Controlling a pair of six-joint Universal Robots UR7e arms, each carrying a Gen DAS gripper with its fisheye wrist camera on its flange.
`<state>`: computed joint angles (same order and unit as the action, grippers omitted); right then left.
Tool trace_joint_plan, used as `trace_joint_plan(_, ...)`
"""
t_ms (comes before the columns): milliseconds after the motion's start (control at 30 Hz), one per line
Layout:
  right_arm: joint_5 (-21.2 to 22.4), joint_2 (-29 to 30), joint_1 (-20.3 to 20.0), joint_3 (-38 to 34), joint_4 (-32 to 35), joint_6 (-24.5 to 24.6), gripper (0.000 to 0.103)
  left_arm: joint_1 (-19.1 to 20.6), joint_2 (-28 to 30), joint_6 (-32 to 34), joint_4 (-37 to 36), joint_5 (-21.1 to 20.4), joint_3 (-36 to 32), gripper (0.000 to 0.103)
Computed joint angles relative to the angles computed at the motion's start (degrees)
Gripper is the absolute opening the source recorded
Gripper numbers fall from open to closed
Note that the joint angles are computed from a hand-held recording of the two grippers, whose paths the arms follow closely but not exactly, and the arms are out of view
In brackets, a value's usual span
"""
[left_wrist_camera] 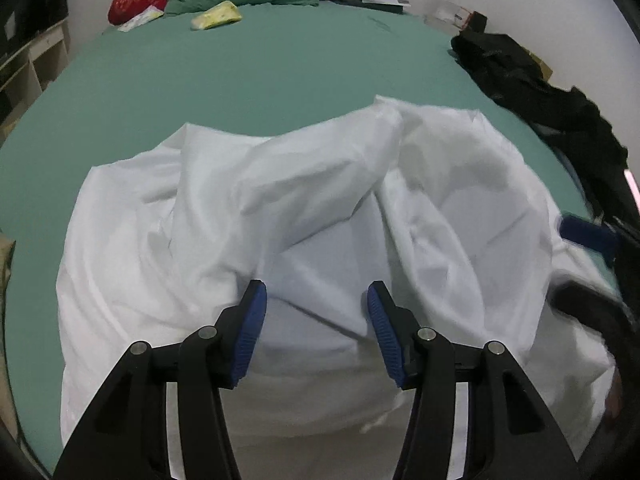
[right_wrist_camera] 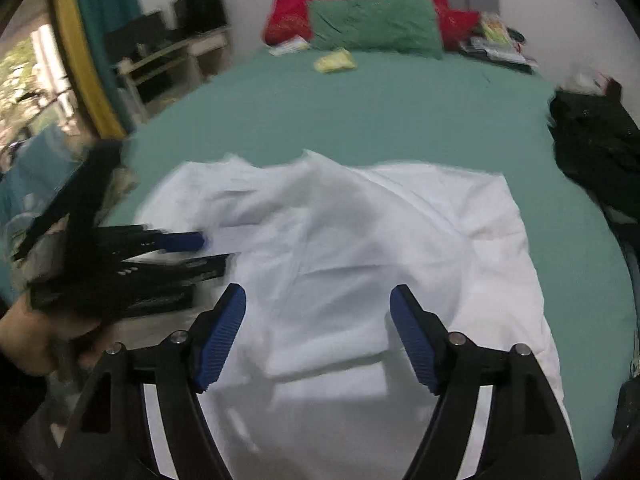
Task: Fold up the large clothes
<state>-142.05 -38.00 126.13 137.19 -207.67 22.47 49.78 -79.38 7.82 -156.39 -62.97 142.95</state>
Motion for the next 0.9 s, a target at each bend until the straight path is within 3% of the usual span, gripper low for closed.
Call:
trace_joint_plan(100,6.73,-1.35,-6.91,1.20,4.97,1.61,0.076,-0.97,-1.38,0.51,0.45,1.20,1.27,0.056)
trace_joint_plan(300,4.90,-1.73,-4.65,1.01,9.67,5.30,0.076,1.00,-10.18,-0.55,5.28,-1.92,1.11,0.055)
trace_joint_plan(467,1.88,-4.66,0.15,1.86,15.59,11.64,0.076,-1.11,-21.41,-4.05,11.47,-1.76,3.11,0.056)
trace_joint_plan(700,-1.88,-9.76,9.25,2.00,31.40,24.42,0.075,-5.64,-40.34,-11.15,27.74,1.68,4.23,0.056)
trace_joint_plan(900,-2.54,-14.52,13.90,5.14,41.54,34.58,0.075,-4.66,-51.26,-14.38,39.36,5.24,3.26,0.056)
